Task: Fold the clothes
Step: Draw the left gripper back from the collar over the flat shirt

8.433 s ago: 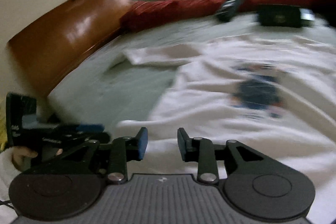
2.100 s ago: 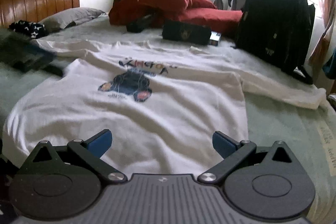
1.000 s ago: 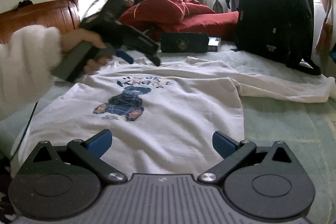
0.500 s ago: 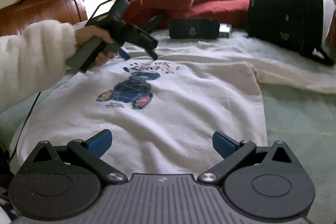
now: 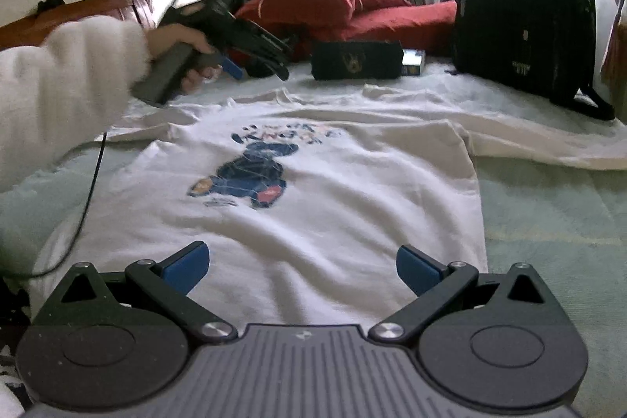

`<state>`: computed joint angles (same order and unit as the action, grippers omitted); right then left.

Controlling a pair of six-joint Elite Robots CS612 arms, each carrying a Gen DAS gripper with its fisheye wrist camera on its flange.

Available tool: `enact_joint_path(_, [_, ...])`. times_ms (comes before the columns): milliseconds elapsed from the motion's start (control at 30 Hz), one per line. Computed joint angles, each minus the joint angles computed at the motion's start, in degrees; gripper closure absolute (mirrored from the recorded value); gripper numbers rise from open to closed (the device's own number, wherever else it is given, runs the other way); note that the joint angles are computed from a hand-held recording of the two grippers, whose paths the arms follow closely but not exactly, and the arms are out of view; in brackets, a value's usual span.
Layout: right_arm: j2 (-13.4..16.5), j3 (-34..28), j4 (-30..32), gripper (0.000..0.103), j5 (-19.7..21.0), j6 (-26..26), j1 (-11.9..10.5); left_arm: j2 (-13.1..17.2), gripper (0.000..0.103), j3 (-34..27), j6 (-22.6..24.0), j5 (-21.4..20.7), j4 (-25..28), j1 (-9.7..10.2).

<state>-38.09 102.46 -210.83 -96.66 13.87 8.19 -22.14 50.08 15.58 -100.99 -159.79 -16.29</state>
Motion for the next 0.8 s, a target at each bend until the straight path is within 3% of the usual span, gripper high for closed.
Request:
enact_joint_path(133, [-0.87,0.71,-0.53,0.0,-0.72,-0.95,1.08,-6.3,0.016,9.1,4.6,-5.01,0.17,1.63])
enact_joint_path(267, [-1.43,1.29,-0.66,0.0,-0.46,-0.99,1.86,-10.18,0.015,16.01,7.91,-7.61,2.64,3.03])
enact_joint_path(433, [-1.72,1.45,0.64,0.0,-0.62,-1.11,2.63,-10.0,0.015,20.79,9.36,-12.29,1.52,4.84])
enact_joint_path(533, [-1.86,1.57,1.98,0.0,-1.64,-0.74,2.92,-8.74,0.015,21.64,6.8,-10.96,0.42,5.62])
enact_joint_path(600, [-2.02,1.81,2.93,0.0,-2.46,-0.27,3.03,-8.22,0.015,22.82,6.25,-11.04,-4.24,6.51])
enact_joint_path(733, [-2.3,2.43,4.83,0.0,-3.16,1.25,2.83,-9.35,0.016,24.63,4.16,-11.41,-6.33,7.96])
enact_joint_path(800, [-2.16,2.21,5.6,0.0,-3.32,1.47,2.73,-10.88,0.016,27.5,4.47,-8.83,-11.12,7.74])
